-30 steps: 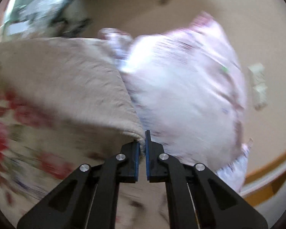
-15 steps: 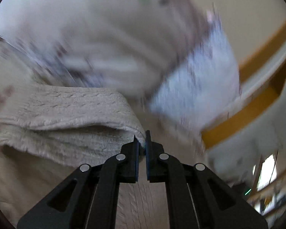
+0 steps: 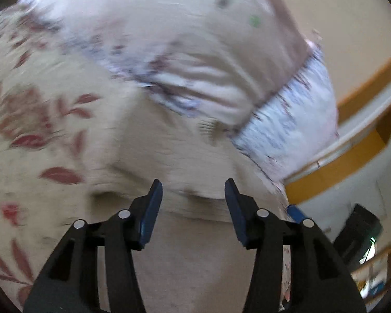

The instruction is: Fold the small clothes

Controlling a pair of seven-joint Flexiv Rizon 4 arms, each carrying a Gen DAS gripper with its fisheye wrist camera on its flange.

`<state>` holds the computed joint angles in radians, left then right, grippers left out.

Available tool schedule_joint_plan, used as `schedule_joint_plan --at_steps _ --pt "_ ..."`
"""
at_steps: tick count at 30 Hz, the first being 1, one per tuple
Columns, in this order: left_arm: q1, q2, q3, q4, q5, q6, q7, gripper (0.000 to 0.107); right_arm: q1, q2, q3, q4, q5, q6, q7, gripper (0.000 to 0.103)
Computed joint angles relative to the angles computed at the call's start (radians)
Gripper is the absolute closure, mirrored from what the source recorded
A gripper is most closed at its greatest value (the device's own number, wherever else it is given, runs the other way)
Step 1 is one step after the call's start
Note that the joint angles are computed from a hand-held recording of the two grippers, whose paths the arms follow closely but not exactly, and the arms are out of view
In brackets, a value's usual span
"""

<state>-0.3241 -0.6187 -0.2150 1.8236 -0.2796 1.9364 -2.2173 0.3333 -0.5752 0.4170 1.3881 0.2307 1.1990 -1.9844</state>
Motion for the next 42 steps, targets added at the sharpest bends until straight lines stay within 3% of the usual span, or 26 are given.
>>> schedule_joint_plan --at_steps 1,4,8,12,15,17,20,23,26,30,33,37,42 --pt "0.027 -0.001 -0.026 0.019 0.002 0.005 -0.022 0.065 0.016 -0.014 -0.001 -0.018 -0.020 -0.010 -0.013 0.042" --pt "0.012 0.005 0.001 0.044 -0.025 -0.003 -0.048 0.065 0.068 -0.074 -0.006 -0.099 -0.074 -0.082 -0.037 0.051" --pt "0.038 -0.006 -0.018 0.060 -0.017 0.009 -0.084 0.068 0.146 -0.141 -0.047 -0.181 -0.139 -0.159 -0.036 0.053" --pt "0.063 -0.006 -0.039 0.083 0.014 0.043 -0.115 0.069 0.226 -0.173 -0.126 -0.188 -0.229 -0.158 0.011 0.053" --pt "0.075 -0.008 -0.046 0.090 0.031 0.054 -0.136 0.072 0.259 -0.184 -0.175 -0.157 -0.297 -0.102 0.064 0.056" --pt "0.079 -0.012 -0.048 0.087 0.041 0.055 -0.144 0.074 0.243 -0.188 -0.160 -0.163 -0.297 -0.098 0.111 0.080" --pt "0.097 -0.012 -0.062 0.101 0.059 0.069 -0.166 0.078 0.186 -0.197 -0.099 -0.209 -0.212 -0.114 0.155 0.095" --pt "0.097 -0.012 -0.057 0.103 0.070 0.074 -0.175 0.078 0.152 -0.177 -0.090 -0.193 -0.151 -0.058 0.227 0.096" --pt "0.077 -0.008 -0.035 0.100 0.063 0.063 -0.168 0.078 0.102 -0.121 -0.092 -0.120 -0.078 0.075 0.339 0.096" --pt "0.071 -0.005 -0.030 0.100 0.061 0.059 -0.162 0.078 -0.026 -0.033 -0.062 0.014 0.029 0.184 0.489 0.096" --pt "0.065 -0.003 -0.025 0.095 0.056 0.048 -0.155 0.077 -0.097 -0.017 -0.045 0.055 0.032 0.104 0.538 0.094" --pt "0.069 -0.001 -0.033 0.089 0.058 0.039 -0.148 0.072 -0.194 -0.028 0.002 0.029 0.144 -0.006 0.582 0.070" --pt "0.073 -0.001 -0.037 0.081 0.062 0.023 -0.136 0.068 -0.171 -0.019 -0.079 0.030 0.159 -0.007 0.697 0.070"
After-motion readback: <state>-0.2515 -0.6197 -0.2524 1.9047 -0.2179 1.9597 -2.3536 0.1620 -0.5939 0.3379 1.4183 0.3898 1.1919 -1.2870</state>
